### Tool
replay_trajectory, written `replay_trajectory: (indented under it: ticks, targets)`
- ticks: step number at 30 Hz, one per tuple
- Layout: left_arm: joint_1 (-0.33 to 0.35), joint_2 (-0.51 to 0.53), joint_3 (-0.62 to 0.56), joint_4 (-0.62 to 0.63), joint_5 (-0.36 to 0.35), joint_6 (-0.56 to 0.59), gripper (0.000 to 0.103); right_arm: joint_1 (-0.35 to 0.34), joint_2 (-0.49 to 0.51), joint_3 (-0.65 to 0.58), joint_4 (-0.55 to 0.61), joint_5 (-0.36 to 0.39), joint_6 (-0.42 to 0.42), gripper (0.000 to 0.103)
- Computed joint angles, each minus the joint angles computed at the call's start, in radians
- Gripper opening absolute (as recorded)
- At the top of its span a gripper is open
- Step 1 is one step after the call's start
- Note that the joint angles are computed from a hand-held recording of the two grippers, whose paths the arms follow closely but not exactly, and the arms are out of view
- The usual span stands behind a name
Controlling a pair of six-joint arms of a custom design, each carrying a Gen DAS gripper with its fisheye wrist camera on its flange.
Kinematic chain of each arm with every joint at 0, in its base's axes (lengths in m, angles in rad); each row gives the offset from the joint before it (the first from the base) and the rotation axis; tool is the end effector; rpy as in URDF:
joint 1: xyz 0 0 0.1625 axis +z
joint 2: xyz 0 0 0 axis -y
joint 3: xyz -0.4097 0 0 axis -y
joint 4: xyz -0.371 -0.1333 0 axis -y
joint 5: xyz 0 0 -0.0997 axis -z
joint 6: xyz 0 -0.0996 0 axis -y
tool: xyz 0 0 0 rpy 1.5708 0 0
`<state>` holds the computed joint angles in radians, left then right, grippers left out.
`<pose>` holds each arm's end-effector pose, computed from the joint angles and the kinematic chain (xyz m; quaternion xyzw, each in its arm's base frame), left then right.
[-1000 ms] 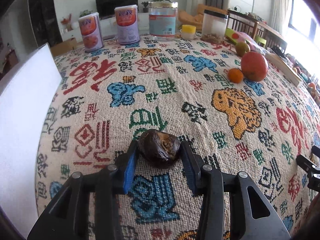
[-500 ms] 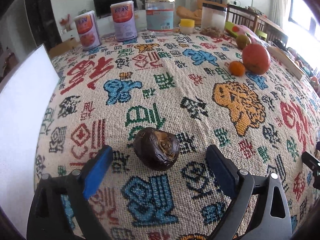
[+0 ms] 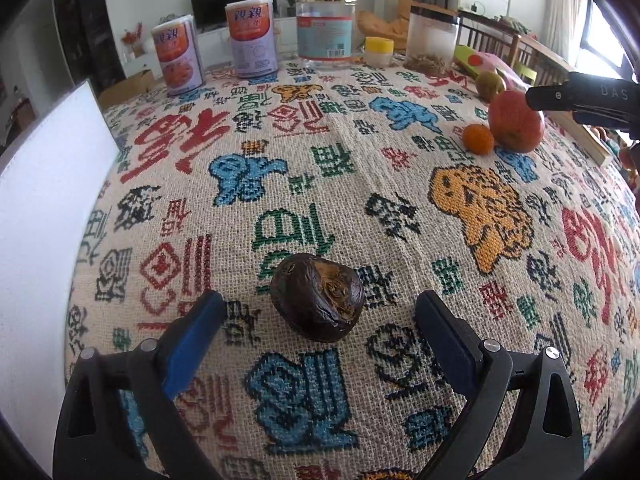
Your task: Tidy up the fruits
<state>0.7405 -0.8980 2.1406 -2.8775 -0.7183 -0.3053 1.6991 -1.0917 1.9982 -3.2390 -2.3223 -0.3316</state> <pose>-0.2127 -0.4766 0.0727 0.2234 0.8823 -0.2468 0.3327 0.1339 -0.5272 0.2501 0.0640 -0.8719 0.3094 0.3740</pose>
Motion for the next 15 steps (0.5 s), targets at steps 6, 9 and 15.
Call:
replay_trajectory:
  ticks: [6, 9, 15]
  targets:
    - [0.001, -0.001, 0.001, 0.0, 0.0, -0.001, 0.099, -0.011, 0.143, -0.168, 0.1, -0.124, -0.286, 0.067]
    - [0.0, 0.0, 0.0, 0.0, 0.0, -0.002, 0.099, -0.04, 0.098, -0.157, 0.158, -0.064, -0.236, 0.066]
    - [0.001, 0.0, 0.0, 0.0, 0.0, 0.0, 0.099, -0.197, -0.196, -0.016, 0.381, 0.356, 0.262, 0.065]
